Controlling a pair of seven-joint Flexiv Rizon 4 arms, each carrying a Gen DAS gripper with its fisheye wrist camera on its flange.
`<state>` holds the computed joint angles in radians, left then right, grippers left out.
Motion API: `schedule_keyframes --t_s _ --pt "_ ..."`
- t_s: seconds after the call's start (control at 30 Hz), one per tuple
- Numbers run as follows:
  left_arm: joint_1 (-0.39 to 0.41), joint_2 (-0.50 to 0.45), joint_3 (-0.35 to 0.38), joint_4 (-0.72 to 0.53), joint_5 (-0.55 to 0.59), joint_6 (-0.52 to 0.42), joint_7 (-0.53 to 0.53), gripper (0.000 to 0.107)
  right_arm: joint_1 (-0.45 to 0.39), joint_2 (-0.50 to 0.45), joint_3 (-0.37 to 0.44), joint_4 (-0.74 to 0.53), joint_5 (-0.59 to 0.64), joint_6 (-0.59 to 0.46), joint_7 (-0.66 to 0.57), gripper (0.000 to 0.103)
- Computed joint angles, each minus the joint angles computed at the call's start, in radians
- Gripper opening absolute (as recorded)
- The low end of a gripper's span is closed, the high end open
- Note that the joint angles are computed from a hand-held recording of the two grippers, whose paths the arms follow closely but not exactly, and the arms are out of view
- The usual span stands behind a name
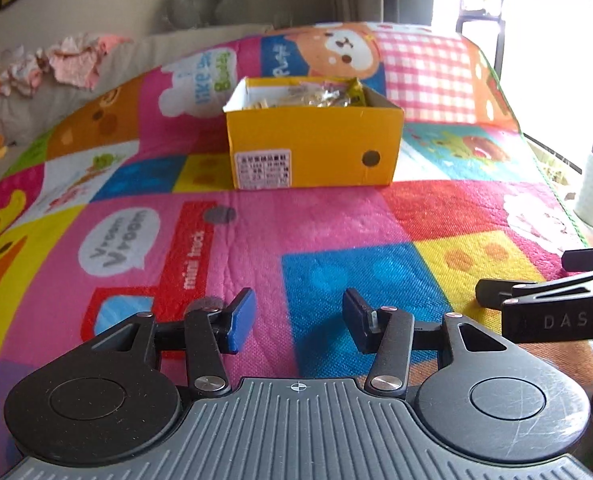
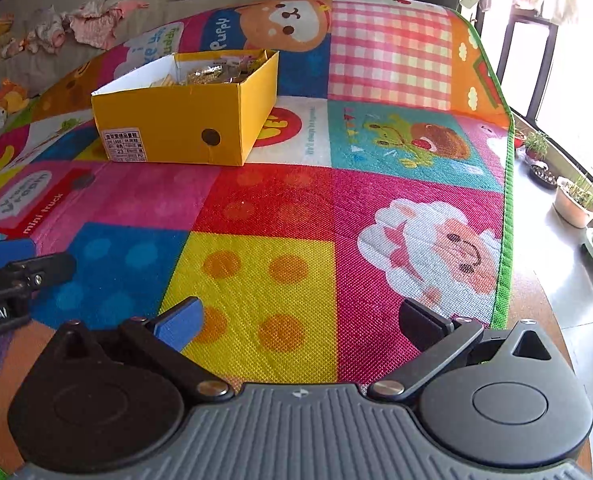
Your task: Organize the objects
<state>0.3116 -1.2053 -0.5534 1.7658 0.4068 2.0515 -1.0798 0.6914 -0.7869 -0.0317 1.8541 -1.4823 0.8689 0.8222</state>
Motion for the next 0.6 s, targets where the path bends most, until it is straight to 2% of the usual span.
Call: schedule_keyframes --t_s 0.1,0.2,0.27,0.33,0.37,0.43,0.6 --pt "0.029 -0.021 -0.040 -0.008 0.013 -0.025 -0.004 0.054 -0.011 0.003 -0.005 0.013 -0.027 0.024 0.078 0.103" --pt "0.045 -0.032 -0.060 -0.005 0.005 -0.028 -0.005 0.054 -0.005 -0.003 -0.001 0.007 -0.014 -0.004 0.077 0.103" --pt "0.017 -0.019 -0.031 -0.002 -0.016 -0.005 -0.009 0.054 -0.004 -0.001 0.000 0.009 -0.017 -0.004 0.073 0.103" --pt "-0.037 0.004 0.022 -0.005 -0.048 0.028 -0.021 0.055 -0.020 0.000 -0.016 0.010 -0.127 0.051 0.117 0.103" --pt "-0.051 0.009 0.036 -0.007 -0.055 0.036 -0.030 0.055 -0.028 -0.005 -0.012 0.002 -0.143 0.056 0.121 0.103" --pt "-0.053 0.009 0.036 -0.014 -0.052 0.029 -0.049 0.055 -0.022 -0.022 -0.001 -0.024 -0.098 0.020 0.070 0.103" --pt "-0.048 0.007 0.035 -0.019 -0.039 0.021 -0.072 0.054 -0.022 -0.030 -0.006 -0.033 -0.100 0.003 0.107 0.103"
